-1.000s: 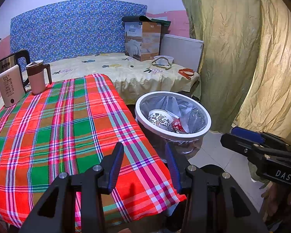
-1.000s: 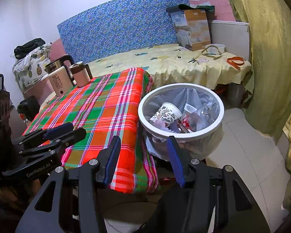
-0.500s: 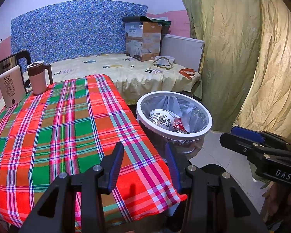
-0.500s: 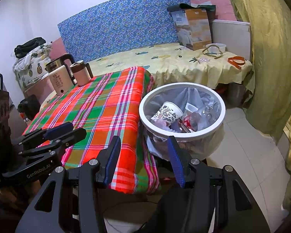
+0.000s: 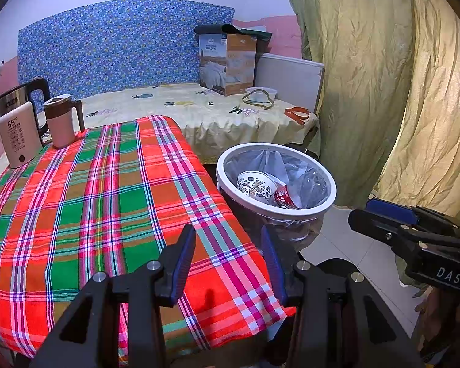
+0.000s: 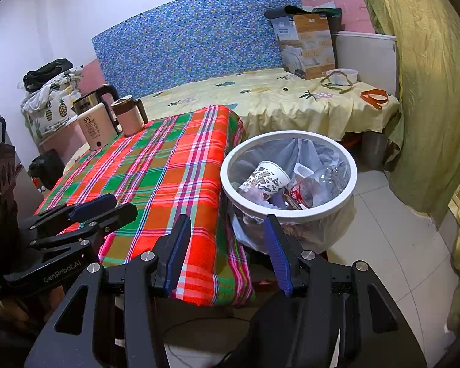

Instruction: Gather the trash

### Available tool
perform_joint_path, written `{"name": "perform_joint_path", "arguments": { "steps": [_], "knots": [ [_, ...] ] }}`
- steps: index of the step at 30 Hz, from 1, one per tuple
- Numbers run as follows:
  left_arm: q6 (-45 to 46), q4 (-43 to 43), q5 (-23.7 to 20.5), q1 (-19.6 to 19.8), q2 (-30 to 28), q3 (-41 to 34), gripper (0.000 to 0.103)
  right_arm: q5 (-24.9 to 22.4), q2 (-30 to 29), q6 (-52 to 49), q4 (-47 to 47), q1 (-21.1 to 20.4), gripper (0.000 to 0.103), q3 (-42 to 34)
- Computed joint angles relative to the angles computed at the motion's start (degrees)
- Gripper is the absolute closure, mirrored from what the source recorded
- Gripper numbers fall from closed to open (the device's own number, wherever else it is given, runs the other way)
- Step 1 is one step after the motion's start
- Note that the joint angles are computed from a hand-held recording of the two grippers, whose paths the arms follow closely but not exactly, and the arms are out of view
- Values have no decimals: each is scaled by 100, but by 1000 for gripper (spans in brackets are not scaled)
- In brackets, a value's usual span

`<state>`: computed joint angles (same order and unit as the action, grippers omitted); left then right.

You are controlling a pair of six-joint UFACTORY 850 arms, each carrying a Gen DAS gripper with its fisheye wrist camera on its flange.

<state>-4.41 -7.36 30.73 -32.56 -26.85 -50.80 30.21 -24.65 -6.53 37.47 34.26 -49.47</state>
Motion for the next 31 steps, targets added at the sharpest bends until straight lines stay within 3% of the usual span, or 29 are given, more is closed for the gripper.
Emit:
{"name": "perform_joint_path", "arguments": {
  "steps": [31],
  "knots": [
    [45,-283,-185,-9,-95,-101,57,-24,-37,43,-34,17,52,-36]
  ]
}}
